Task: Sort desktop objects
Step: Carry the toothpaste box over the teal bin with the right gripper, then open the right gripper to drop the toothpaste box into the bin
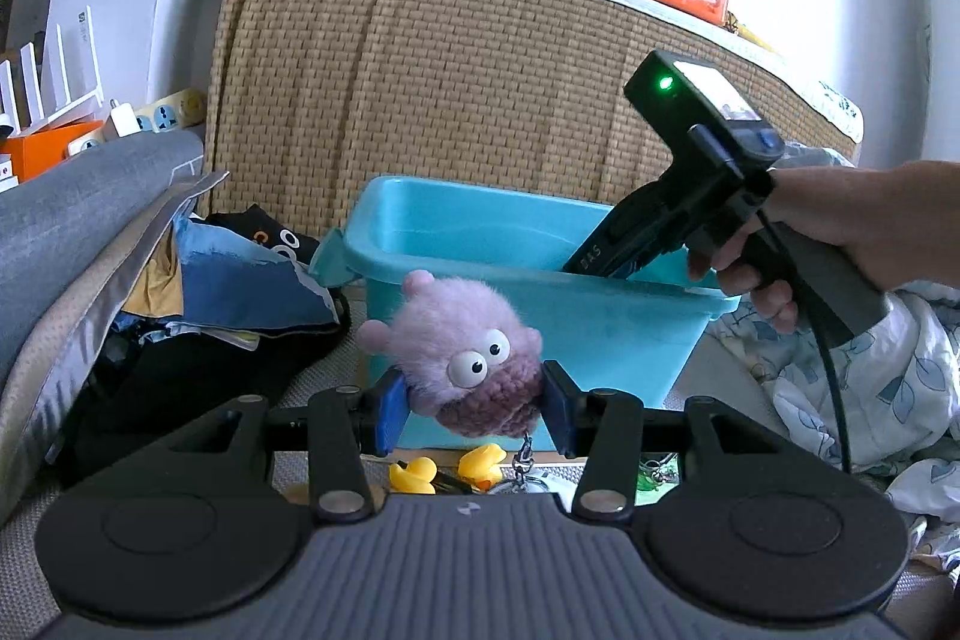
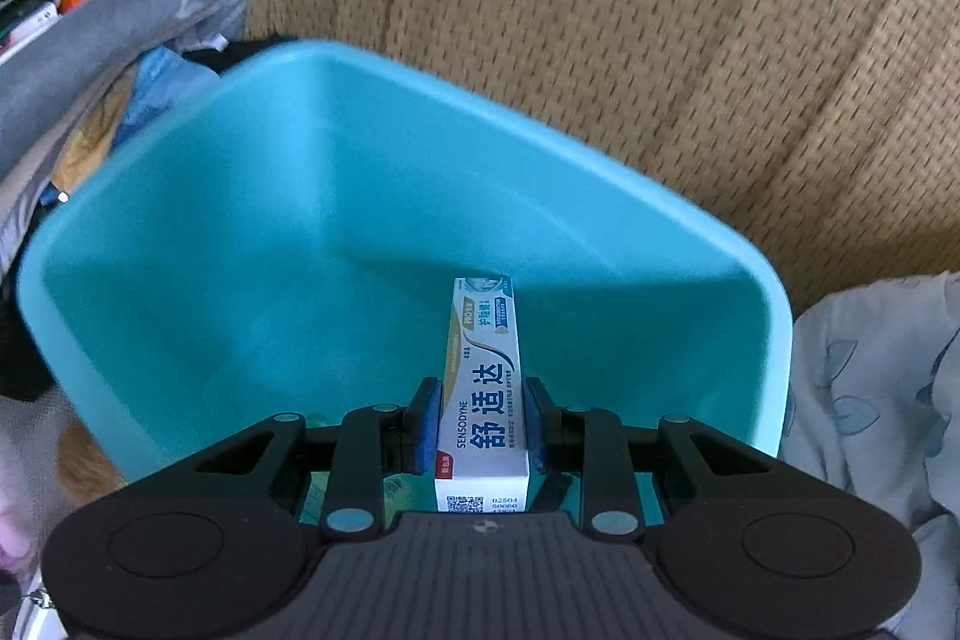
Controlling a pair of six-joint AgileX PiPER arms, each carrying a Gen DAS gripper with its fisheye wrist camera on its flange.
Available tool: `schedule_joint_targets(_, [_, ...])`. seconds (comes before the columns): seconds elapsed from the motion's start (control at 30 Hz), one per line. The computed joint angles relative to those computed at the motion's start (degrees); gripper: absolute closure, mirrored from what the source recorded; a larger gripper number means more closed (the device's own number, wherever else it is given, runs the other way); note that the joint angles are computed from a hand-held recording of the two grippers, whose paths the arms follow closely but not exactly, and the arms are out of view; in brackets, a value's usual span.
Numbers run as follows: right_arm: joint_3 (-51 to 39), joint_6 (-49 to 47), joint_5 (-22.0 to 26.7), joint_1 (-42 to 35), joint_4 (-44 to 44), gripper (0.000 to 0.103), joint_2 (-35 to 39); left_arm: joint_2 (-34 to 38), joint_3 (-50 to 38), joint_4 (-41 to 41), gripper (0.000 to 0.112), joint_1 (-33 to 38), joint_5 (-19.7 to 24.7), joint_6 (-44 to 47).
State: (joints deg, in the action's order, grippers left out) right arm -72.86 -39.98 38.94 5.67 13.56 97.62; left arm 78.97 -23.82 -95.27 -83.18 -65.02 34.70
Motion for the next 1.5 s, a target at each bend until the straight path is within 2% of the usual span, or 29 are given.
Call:
schedule_joint_targets(0.2, [-3.5,1.8,3.7,0.4,-3.9,0.072,2.7,-0.6,0.5,0.4,0.062,-0.8,-1.4,-1.0])
schedule_joint_targets(0.4, [-9.1,4.2,10.4,0.0,-5.5,0.072,6.2,-0.5,0.6,0.9,0.062,-0.4,-0.7,-0.9])
schedule_joint_targets(0.6, [-11.3,5.0,14.0,0.9,-7.9,0.071,7.2,-0.3,0.4,0.8,0.062,-0.6,-0.4,-0.5])
schedule_joint_targets(0.77, [-7.1,3.9,9.8,0.5,-5.9,0.071,3.6,-0.4,0.4,0.4,0.062,-0.7,-0.4,-0.7])
schedule_joint_targets(0.97, [7.1,-14.9,2.8,-6.4,15.1,0.068,-9.7,-1.4,1.1,0.6,0.062,0.2,0.7,-2.0])
schedule_joint_targets(1.13, [22.4,-35.2,-3.2,-13.6,35.4,0.061,-22.3,-1.4,1.4,0.8,0.062,0.7,1.1,-2.5])
schedule_joint_targets(1.23, [29.8,-47.4,-3.3,-17.8,45.6,0.061,-29.0,-0.8,1.0,0.8,0.062,0.9,1.3,-2.1])
schedule_joint_targets(1.27, [31.5,-48.5,-4.8,-17.2,47.8,0.061,-29.7,-0.6,0.9,0.9,0.062,1.0,1.4,-2.0])
schedule_joint_targets(1.3, [33.3,-50.8,-4.1,-19.0,50.8,0.061,-29.8,-0.4,0.7,1.0,0.062,1.1,1.6,-1.8])
schedule_joint_targets(1.37, [35.1,-51.2,-0.1,-23.3,52.6,0.061,-31.5,0.1,0.2,1.1,0.062,1.3,1.7,-1.4])
schedule_joint_targets(1.5, [41.0,-57.0,-1.0,-27.5,57.8,0.061,-36.5,1.3,-1.0,0.8,0.062,0.7,1.7,-0.8])
